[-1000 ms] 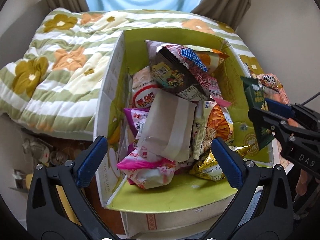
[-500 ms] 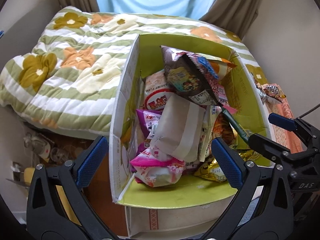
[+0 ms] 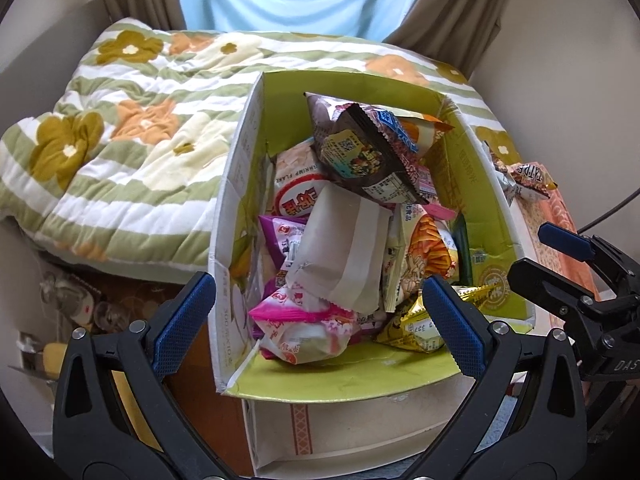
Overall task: Organize snacks
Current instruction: 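Move both grippers back toward the last two chip bags on the table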
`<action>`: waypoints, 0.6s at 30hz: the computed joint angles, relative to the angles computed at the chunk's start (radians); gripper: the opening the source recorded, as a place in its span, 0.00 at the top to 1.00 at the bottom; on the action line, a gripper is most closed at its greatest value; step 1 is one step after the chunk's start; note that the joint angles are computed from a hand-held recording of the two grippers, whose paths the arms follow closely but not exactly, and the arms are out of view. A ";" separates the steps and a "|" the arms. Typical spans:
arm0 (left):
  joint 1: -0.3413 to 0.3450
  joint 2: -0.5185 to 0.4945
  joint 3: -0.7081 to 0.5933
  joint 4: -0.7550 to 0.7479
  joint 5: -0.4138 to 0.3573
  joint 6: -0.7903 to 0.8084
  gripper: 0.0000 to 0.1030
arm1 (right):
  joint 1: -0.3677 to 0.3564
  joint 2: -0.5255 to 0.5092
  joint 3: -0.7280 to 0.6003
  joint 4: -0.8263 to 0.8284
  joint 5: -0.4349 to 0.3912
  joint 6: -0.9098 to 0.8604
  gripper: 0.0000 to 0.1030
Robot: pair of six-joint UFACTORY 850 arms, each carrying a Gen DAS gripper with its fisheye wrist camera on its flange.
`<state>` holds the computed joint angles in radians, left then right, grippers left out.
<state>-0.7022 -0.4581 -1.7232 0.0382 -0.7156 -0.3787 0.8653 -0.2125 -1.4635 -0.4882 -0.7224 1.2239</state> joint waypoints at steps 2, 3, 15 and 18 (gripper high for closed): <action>-0.002 0.001 0.002 -0.009 0.006 0.010 0.00 | 0.007 0.001 -0.007 -0.010 -0.024 0.003 0.11; -0.005 0.002 0.003 -0.010 0.011 0.011 0.00 | 0.011 0.004 -0.009 -0.010 -0.036 0.000 0.11; -0.081 -0.101 -0.200 0.053 -0.053 -0.071 0.00 | -0.035 0.182 0.163 -0.148 -0.022 0.176 0.11; -0.119 -0.188 -0.346 0.084 -0.106 -0.112 0.00 | -0.091 0.258 0.237 -0.135 -0.019 0.154 0.11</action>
